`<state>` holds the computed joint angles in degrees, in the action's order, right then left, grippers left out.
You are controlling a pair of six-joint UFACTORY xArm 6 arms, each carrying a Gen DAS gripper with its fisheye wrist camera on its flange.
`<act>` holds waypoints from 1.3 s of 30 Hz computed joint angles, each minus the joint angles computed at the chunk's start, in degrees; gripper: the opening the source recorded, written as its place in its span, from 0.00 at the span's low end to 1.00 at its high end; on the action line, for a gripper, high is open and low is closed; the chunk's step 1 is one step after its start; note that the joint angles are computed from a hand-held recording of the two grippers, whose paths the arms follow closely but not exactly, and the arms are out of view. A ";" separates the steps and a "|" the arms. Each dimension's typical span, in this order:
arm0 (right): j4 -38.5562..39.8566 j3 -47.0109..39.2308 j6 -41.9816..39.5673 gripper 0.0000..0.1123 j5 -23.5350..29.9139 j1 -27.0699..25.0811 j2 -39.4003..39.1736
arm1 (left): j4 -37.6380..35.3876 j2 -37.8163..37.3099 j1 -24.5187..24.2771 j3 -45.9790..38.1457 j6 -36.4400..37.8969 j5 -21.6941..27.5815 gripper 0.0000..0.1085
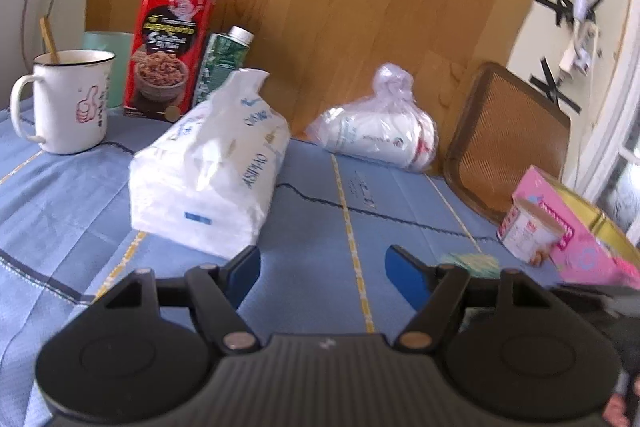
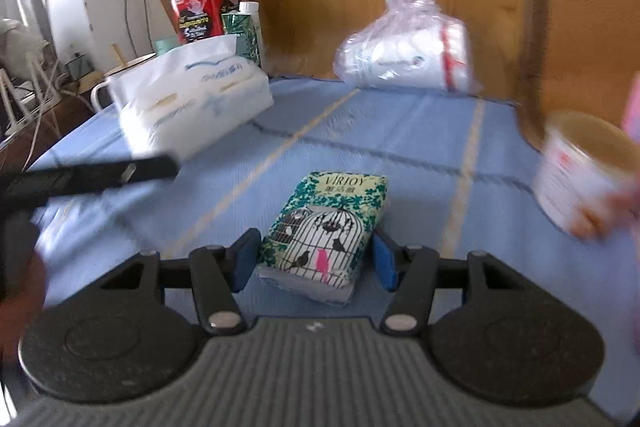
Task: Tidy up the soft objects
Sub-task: 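Close the right gripper on the green birdcage tissue pack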
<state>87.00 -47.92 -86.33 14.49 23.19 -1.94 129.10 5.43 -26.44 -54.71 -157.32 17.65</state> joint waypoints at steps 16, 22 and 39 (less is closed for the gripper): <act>19.35 10.81 -18.91 0.60 2.40 -5.02 -10.10 | -5.79 9.12 -5.86 -11.36 5.02 -8.96 0.70; 16.76 11.10 -15.88 0.62 5.85 -7.21 -10.15 | 1.25 8.26 -5.77 -10.59 -4.60 -8.01 0.70; 18.21 10.97 -18.70 0.66 3.30 -5.83 -10.08 | 12.85 8.84 -6.04 -12.20 -16.55 -9.47 0.73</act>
